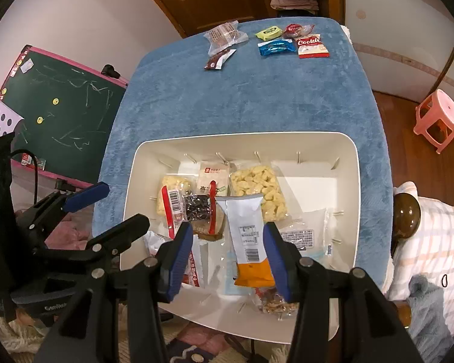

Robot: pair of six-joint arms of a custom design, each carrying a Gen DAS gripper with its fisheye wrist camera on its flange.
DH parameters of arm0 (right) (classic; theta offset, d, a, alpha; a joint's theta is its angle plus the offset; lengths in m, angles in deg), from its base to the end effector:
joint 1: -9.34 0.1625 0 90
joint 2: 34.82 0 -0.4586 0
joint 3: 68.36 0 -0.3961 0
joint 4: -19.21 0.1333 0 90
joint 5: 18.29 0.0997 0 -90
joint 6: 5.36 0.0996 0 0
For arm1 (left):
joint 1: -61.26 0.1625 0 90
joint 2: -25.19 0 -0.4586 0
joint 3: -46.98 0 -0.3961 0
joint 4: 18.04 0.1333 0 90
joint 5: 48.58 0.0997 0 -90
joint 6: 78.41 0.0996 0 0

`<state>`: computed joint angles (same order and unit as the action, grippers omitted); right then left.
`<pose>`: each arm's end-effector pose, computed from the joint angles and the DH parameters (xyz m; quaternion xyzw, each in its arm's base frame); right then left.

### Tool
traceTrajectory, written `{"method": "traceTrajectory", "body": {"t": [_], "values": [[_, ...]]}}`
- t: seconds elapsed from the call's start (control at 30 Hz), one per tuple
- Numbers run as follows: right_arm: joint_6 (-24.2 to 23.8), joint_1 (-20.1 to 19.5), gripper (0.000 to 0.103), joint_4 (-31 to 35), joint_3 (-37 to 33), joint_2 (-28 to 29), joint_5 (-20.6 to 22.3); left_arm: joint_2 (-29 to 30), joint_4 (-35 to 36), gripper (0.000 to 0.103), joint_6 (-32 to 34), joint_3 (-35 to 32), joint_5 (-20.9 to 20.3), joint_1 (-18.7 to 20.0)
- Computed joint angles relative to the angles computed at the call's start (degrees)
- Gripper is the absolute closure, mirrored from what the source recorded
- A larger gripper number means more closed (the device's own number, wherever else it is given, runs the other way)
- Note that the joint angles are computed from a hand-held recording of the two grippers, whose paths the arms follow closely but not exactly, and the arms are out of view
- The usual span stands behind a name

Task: Organize snacks
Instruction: 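Move both tools back over the remaining snacks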

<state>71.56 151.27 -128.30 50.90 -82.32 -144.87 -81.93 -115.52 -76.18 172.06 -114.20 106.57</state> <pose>0.4477 -0.2567 0.0224 -0.1658 -0.9283 0.2301 0.2407 -0.1034 -0.3525 0.3713 0.4052 0.8852 0.0071 0.2283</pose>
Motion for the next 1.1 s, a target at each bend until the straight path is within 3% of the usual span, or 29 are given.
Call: {"method": "traceTrajectory", "body": {"t": [0.5, 0.83, 1.1], "values": [[0.66, 2.08, 0.054, 2.45, 0.71, -2.51, -2.94, -2.28, 1.54, 0.023, -1.88, -1.33, 1.57, -5.29], [1.09, 2.15, 0.054, 14.51, -1.83, -9.79, -12.42, 3.13, -7.24, 0.016, 4.12, -7.48, 3.86, -7.81], [4.38, -1.56, 0.054, 34.63, -8.36, -15.52, -23.43, 13.64, -24.84, 0.008, 17.79, -9.17, 5.71, -9.36]]}}
